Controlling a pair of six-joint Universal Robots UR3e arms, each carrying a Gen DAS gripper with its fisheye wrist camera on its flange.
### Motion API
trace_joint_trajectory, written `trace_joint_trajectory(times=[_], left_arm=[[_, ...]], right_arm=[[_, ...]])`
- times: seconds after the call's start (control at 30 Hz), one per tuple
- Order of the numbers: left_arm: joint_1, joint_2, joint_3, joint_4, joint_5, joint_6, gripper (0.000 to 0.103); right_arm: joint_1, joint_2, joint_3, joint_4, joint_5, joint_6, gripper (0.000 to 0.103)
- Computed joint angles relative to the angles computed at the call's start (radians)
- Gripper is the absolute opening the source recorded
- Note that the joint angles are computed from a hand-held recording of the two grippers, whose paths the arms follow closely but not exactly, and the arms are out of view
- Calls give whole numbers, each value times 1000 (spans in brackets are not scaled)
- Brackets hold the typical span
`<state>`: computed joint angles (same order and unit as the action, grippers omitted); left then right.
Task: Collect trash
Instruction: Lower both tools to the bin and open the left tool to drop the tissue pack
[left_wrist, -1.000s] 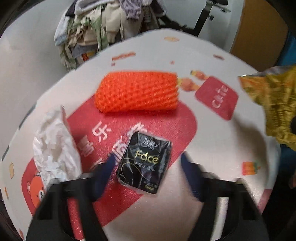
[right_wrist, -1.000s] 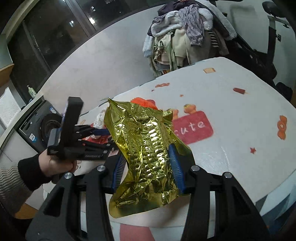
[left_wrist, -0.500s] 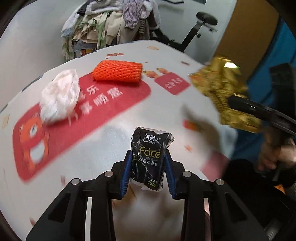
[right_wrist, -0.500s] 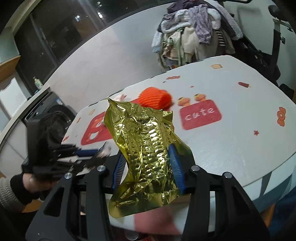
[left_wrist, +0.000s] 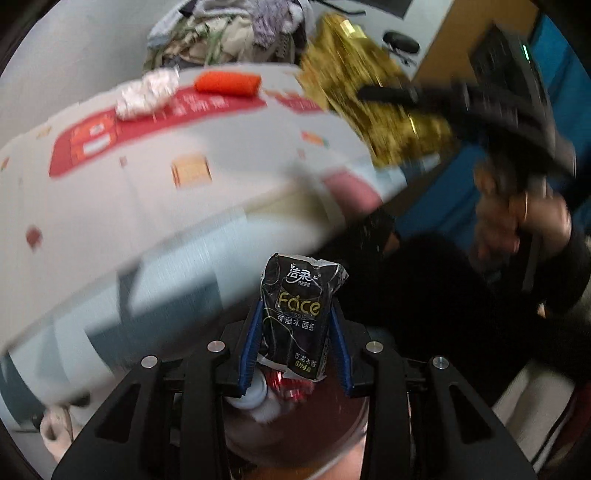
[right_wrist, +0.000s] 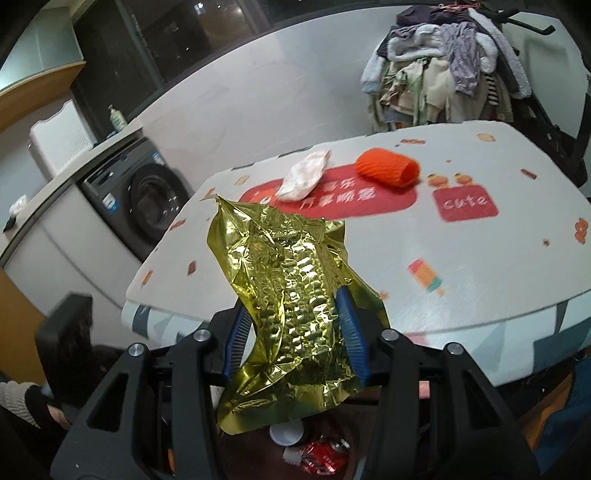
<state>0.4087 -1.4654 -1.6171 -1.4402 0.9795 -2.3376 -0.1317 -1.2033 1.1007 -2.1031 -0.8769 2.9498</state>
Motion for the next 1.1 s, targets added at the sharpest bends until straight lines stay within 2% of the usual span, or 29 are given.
trace_joint_trajectory(times=[0.1, 0.2, 0.27, 0.33, 0.47, 0.6, 0.7, 0.83, 1.03, 1.1], left_arm=[[-10, 81, -112, -7, 63, 77, 34], [-19, 115, -170, -12, 89, 109, 38], [-23, 138, -203, -19, 98, 118, 45], [-23, 171, -235, 8, 101, 120, 64], [46, 231, -255, 31, 30, 108, 78], [173, 338, -332, 115, -73, 37, 91], [294, 450, -417, 173, -146, -1, 93], [433, 560, -469, 154, -235, -22, 95], [424, 490, -471, 258, -184, -159, 96], [456, 501, -461, 212, -194, -134, 96]], right_arm=[[12, -39, 54, 6, 9, -24, 48], [21, -89, 118, 3, 3, -51, 48], [20, -118, 156, 6, 6, -64, 48], [14, -146, 195, 10, 13, -76, 48], [8, -189, 257, 24, 16, -108, 48], [11, -217, 313, 41, 16, -140, 48], [26, -229, 352, 62, 8, -165, 48], [79, -234, 406, 81, -29, -201, 48], [211, -219, 437, 17, -187, -241, 48], [236, -208, 430, 24, -221, -255, 48]])
